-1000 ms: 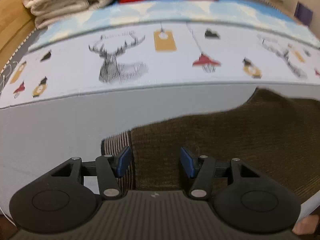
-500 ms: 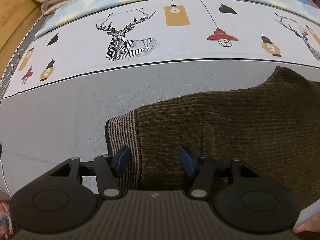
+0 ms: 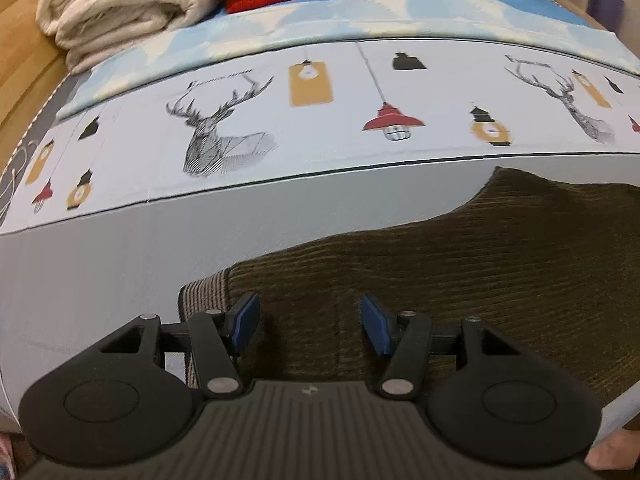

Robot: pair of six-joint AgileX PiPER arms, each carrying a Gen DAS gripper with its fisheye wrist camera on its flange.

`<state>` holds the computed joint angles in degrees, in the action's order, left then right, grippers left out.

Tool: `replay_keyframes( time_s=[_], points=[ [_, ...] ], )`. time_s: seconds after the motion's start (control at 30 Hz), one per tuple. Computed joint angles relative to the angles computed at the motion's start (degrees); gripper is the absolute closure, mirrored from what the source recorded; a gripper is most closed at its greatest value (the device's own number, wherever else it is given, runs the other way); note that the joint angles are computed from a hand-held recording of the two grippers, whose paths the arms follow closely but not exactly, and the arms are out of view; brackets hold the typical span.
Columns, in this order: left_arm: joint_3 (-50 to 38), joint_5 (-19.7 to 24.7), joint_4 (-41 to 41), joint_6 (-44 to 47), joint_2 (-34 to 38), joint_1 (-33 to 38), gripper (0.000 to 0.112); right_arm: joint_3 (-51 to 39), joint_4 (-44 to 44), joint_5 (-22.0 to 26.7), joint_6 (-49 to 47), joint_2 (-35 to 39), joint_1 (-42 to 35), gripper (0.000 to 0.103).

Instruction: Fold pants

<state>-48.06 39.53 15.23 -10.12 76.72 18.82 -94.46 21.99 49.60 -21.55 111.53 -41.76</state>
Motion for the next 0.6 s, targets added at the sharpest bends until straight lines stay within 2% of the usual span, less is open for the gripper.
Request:
replay_keyframes(
  time_s=[0.03, 0.1, 0.2, 0.27, 0.4, 0.5, 0.53, 0.57, 0.6],
  points=[
    [-0.01, -0.18, 0.28, -0.19, 0.16, -0.23, 0.050, -2.37, 4.89, 4.94, 1.16, 2.00, -2.34, 0.053],
    [-0.33, -0.31, 0.50, -0.38, 0.69, -0.29, 0.050, -4.87, 9.85, 11.68, 4.33, 5.07, -4.68, 0.051],
    [-0.71, -0.39, -0.44, 0.30, 1.02, 0.37, 0.050, -5.21, 12.59, 16.30, 9.03, 7.99, -5.40, 0.051],
    [-0.67, -0.49, -1.13, 1.06, 0.90, 0.72, 0.050, -4.76, 10.72, 15.32, 10.26, 8.33, -4.20, 0.051],
    [0.00, -0.80, -1.46, 2.13, 0.41, 1.22, 0.050, -1.35, 9.55, 9.23, 12.11, 6.92, -2.32, 0.051],
    [0.12, -0.91, -1.59, 2.83, 0.37, 2.16, 0.050, -0.48, 9.13, 7.13, 13.08, 6.41, -1.60, 0.051],
    [0.13, -0.94, -1.65, 2.98, 0.37, 2.53, 0.050, -0.44, 8.42, 6.35, 13.53, 6.34, -1.16, 0.055],
    [0.09, -0.93, -1.84, 3.16, 0.39, 2.95, 0.050, -0.27, 7.31, 5.45, 14.22, 6.15, -0.70, 0.067],
    [0.05, -0.93, -2.21, 3.48, 0.33, 3.38, 0.050, -0.33, 7.22, 5.56, 13.94, 5.96, -0.76, 0.073]
  ],
)
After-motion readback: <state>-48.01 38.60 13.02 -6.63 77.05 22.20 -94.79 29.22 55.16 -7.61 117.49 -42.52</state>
